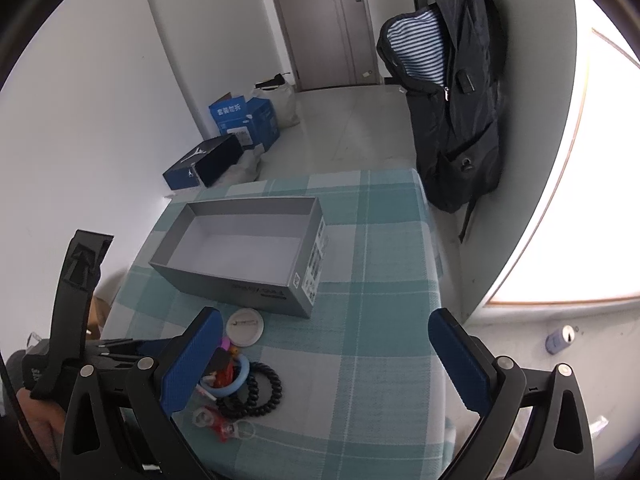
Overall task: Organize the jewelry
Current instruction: 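Lower the left gripper over the pink bangle and close on it, then lift the pink bangle with the left gripper while the right gripper closes on the blue bangle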
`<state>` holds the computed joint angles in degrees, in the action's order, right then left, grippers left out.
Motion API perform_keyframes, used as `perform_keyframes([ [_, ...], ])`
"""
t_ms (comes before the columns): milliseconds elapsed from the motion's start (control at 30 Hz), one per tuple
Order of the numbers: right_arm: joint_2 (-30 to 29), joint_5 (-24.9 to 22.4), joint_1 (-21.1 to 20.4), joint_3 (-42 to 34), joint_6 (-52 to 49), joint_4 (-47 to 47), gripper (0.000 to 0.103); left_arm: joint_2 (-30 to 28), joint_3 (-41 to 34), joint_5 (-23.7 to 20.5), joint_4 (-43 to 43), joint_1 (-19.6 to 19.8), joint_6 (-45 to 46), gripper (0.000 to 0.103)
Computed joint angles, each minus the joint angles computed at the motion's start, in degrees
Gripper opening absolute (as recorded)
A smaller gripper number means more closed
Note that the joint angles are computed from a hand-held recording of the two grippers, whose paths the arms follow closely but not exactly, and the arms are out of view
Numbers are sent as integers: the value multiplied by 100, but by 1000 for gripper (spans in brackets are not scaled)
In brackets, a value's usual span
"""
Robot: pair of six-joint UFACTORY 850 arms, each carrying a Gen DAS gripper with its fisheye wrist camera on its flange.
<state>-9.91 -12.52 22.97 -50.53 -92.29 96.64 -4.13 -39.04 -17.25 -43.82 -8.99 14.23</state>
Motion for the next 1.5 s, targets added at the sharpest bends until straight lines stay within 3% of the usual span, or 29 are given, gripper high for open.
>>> perform_keyframes([
  [100, -32, -25, -7, -35, 113, -109, 103, -9, -25, 28, 559, -62, -523, 51],
  [400, -52, -52, -10, -53, 133, -122, 103, -52, -61, -65, 8, 89, 34, 48],
  [667, -142, -307, -51, -109, 826, -857, 103, 291, 222, -422, -2025, 615, 1922, 48],
  [900, -324, -659, 57, -227, 1480, -1609, 103, 743, 537, -819, -3003, 1129, 2868, 47],
  [1100, -436, -880, 238, -300, 1799, -1977, 102, 1131, 841, -1042, -3331, 1545, 3145, 47],
  [1267, -637, -913, 499, -457, 2471, -2806, 97, 1315, 990, -882, -3509, 1553, 3223, 47],
  [1500, -841, -627, 907, -562, 3426, -4160, 92, 1465, 1129, -991, -3638, 1769, 3374, 47],
])
